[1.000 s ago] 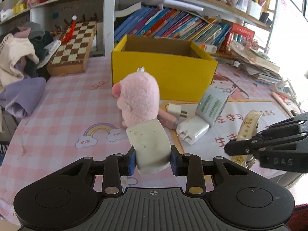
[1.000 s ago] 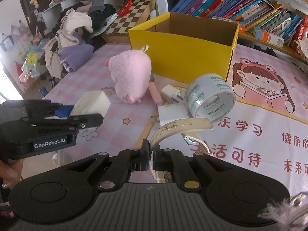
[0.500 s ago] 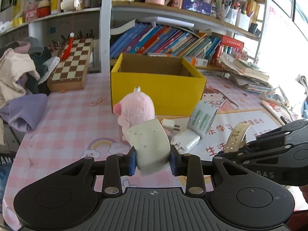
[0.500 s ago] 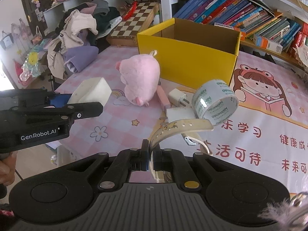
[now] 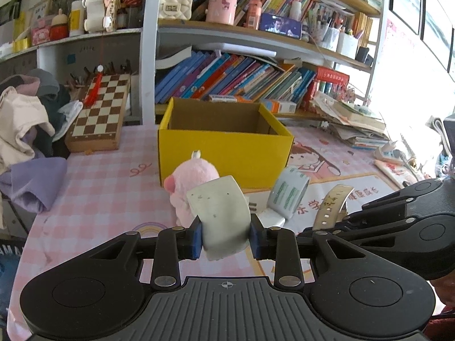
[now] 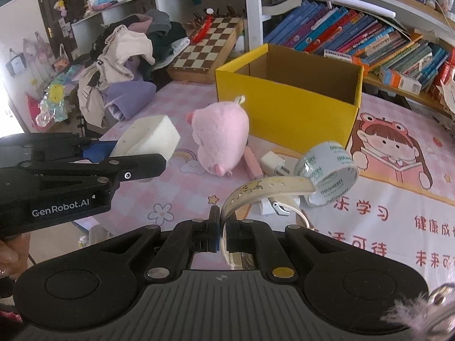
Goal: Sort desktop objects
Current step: 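Carry the white cube and cream watch with both tools over the yellow box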
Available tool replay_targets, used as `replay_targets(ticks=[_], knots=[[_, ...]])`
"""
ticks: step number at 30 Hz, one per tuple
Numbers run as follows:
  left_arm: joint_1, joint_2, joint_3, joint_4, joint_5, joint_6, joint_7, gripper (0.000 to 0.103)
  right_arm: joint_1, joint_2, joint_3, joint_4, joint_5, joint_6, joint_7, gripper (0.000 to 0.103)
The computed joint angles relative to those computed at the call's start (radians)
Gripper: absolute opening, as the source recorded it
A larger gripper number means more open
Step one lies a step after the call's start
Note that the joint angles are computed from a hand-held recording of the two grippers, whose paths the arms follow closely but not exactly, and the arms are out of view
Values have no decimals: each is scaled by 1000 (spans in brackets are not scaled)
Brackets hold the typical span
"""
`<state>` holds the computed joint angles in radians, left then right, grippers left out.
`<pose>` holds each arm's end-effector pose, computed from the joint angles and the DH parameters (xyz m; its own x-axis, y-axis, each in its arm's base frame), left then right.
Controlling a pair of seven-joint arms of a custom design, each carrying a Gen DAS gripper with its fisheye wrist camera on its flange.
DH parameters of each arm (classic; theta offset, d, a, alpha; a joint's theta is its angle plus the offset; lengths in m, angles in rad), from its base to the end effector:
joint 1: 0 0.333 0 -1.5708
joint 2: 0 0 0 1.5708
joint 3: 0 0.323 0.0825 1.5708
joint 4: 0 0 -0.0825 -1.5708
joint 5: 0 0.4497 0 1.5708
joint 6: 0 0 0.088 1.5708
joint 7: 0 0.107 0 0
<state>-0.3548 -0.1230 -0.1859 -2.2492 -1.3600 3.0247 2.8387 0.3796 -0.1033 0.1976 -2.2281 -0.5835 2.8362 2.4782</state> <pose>0.5300 -0.2349 0.4490 -0.5483 -0.8283 0.1156 -0.5138 0.2245 -0.8280 0.4919 0.3568 0.4637 0.2106 -0.9724 -0.1007 -0.7153 -0.0831 -0.6939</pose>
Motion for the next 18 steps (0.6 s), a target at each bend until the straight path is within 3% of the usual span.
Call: replay_targets(ticks=[10,18], knots=[[4,40,-15,63,-11,24,19,29,-9,27,-25,51,13,47,-90,4],[18,107,-47,153,36,75,-15,29,-17,62,-61,102,135,110,-286,4]])
